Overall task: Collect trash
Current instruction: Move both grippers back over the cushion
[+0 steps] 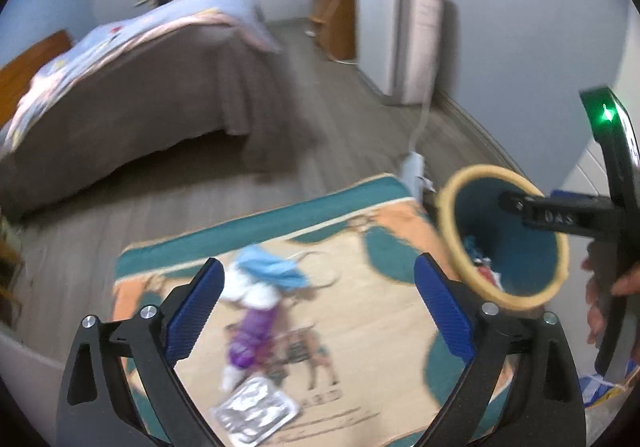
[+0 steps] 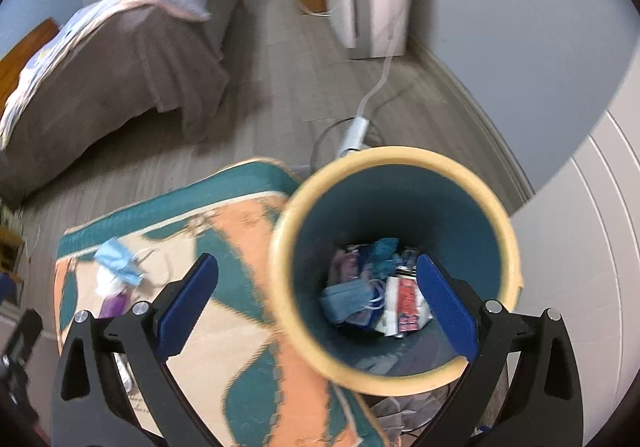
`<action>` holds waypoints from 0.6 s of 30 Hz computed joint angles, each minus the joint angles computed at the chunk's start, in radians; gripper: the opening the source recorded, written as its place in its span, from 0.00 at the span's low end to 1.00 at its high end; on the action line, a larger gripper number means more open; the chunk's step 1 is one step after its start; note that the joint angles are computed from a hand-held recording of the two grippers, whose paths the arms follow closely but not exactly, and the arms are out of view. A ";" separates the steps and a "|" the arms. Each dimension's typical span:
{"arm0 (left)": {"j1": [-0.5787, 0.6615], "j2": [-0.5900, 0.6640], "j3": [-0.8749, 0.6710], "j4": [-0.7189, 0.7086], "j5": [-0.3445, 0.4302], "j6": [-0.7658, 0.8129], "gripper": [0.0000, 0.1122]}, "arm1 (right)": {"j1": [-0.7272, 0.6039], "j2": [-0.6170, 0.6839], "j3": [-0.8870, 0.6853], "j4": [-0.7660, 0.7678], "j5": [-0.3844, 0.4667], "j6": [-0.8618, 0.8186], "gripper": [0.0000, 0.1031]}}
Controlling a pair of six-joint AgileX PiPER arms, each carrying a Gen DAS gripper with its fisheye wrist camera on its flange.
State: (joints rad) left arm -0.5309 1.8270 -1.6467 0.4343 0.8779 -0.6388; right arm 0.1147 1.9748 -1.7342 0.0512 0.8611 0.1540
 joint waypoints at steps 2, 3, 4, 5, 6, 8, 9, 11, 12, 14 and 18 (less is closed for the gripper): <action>0.047 -0.056 0.101 -0.029 -0.043 -0.037 0.84 | 0.043 -0.002 0.004 -0.025 -0.001 0.011 0.94; 0.070 -0.070 0.126 -0.052 -0.049 -0.035 0.84 | 0.065 0.001 -0.001 -0.037 0.005 0.015 0.94; 0.091 -0.081 0.145 -0.072 -0.048 -0.028 0.84 | 0.088 0.006 -0.007 -0.044 0.010 0.018 0.94; 0.108 -0.097 0.164 -0.078 -0.051 -0.019 0.84 | 0.108 0.012 -0.013 -0.047 0.015 0.020 0.94; 0.122 -0.119 0.192 -0.072 -0.063 -0.010 0.84 | 0.128 0.020 -0.024 -0.046 0.022 0.020 0.94; 0.139 -0.155 0.234 -0.054 -0.078 0.002 0.84 | 0.168 0.041 -0.051 -0.032 0.045 0.010 0.94; 0.162 -0.172 0.259 -0.071 -0.091 0.023 0.84 | 0.189 0.052 -0.065 -0.024 0.057 0.005 0.94; 0.206 -0.190 0.291 -0.110 -0.107 0.051 0.84 | 0.228 0.077 -0.097 -0.014 0.082 -0.004 0.94; 0.233 -0.198 0.310 -0.130 -0.114 0.067 0.84 | 0.252 0.092 -0.113 -0.018 0.091 -0.005 0.94; 0.274 -0.206 0.341 -0.160 -0.125 0.106 0.84 | 0.290 0.113 -0.135 -0.042 0.109 0.003 0.94; 0.342 -0.213 0.388 -0.219 -0.135 0.190 0.84 | 0.338 0.173 -0.201 -0.071 0.155 0.020 0.94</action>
State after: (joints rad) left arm -0.1884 1.6145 -1.2591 0.2150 0.7426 -0.4486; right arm 0.4529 2.1473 -1.9348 -0.0196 1.0164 0.1744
